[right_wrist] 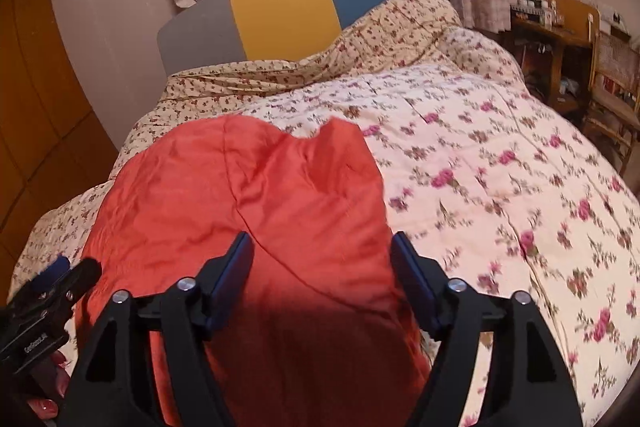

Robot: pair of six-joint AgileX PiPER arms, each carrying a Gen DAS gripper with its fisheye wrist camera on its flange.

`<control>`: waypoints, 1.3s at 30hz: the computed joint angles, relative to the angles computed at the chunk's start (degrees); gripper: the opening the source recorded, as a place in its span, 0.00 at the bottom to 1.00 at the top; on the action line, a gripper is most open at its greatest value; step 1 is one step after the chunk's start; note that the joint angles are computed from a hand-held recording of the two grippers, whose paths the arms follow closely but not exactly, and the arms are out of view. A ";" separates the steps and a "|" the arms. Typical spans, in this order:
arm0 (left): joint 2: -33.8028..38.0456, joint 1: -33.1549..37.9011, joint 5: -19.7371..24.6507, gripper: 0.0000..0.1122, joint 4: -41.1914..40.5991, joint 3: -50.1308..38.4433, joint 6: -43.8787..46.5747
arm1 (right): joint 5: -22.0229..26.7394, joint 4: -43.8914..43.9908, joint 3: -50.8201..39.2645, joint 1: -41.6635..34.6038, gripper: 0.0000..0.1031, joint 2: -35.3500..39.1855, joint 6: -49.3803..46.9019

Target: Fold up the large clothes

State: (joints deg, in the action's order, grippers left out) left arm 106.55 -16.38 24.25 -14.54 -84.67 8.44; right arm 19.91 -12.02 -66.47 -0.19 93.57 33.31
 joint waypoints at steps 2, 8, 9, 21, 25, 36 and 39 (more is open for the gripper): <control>-0.62 1.69 1.80 0.89 -9.17 1.47 8.67 | 1.38 10.56 0.61 -2.12 0.78 -0.97 -10.50; 0.73 6.89 12.36 0.89 -24.71 0.67 23.81 | 10.77 44.93 1.71 -12.17 0.80 -0.35 -42.17; 1.42 7.78 15.29 0.89 -26.12 -0.05 24.74 | 12.83 49.02 1.56 -13.75 0.80 0.46 -45.85; 3.43 9.75 25.46 0.89 -30.69 -0.90 27.92 | 29.86 70.12 -2.68 -20.92 0.71 10.33 -58.40; 3.18 9.85 25.69 0.80 -30.38 -1.02 28.19 | 30.61 73.62 -2.02 -20.99 0.52 9.86 -61.29; -2.69 11.32 17.59 0.54 -29.99 0.49 33.30 | 21.39 86.06 2.40 -12.97 0.35 4.02 -74.22; -3.27 13.33 15.57 0.53 -30.18 -0.36 35.65 | 17.33 88.42 -1.59 -7.69 0.35 6.30 -75.90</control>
State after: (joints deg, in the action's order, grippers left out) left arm 103.27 -3.05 39.82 -44.72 -85.03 44.09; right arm 37.24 76.41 -68.06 -7.88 99.87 -42.59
